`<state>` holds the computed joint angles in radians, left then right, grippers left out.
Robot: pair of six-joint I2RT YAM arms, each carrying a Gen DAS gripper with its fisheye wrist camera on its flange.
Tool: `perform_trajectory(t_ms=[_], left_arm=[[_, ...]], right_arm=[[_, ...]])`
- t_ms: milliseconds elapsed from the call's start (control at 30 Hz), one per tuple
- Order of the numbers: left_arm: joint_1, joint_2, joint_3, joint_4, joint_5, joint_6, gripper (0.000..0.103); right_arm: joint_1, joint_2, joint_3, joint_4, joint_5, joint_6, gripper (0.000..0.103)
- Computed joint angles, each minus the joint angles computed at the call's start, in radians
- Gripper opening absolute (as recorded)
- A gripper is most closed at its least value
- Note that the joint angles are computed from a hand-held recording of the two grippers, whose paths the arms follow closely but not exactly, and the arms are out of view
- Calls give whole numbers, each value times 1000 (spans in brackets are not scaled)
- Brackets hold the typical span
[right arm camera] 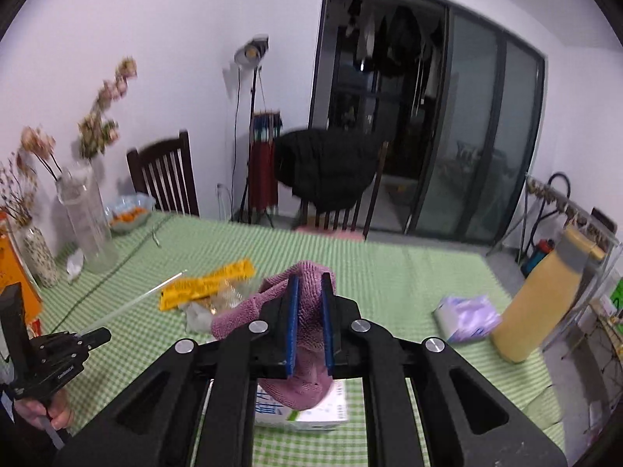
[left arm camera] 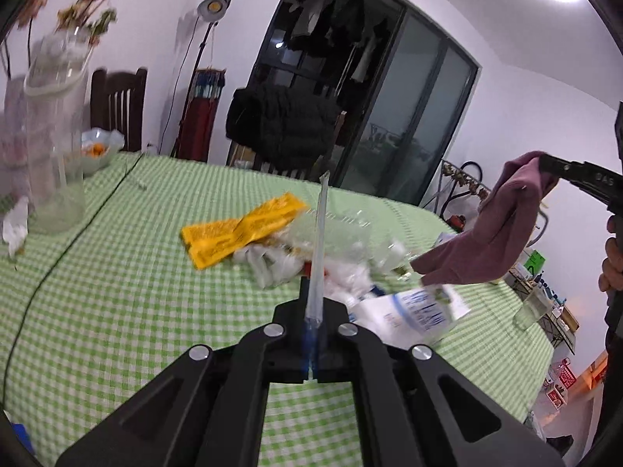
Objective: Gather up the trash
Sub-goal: 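Carry the straw with the left tool while the right grasps the pink cloth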
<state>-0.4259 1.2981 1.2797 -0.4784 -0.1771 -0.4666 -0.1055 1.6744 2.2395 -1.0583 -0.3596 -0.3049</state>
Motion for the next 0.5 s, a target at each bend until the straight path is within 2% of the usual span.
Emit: perform_trajectory(t_ms=[133, 233, 267, 333, 500], left_arm=[[-80, 12, 106, -67, -91, -8, 0], [-142, 31, 179, -109, -156, -24, 0], [-162, 37, 201, -121, -178, -27, 0], [-214, 52, 254, -146, -236, -28, 0], [-346, 78, 336, -157, -303, -29, 0]], right_arm=[[-134, 16, 166, -126, -156, -33, 11], [-246, 121, 441, -337, -299, -80, 11], [-277, 128, 476, -371, -331, -102, 11], [-334, 117, 489, -413, -387, -147, 11], [-487, 18, 350, -449, -536, -300, 11]])
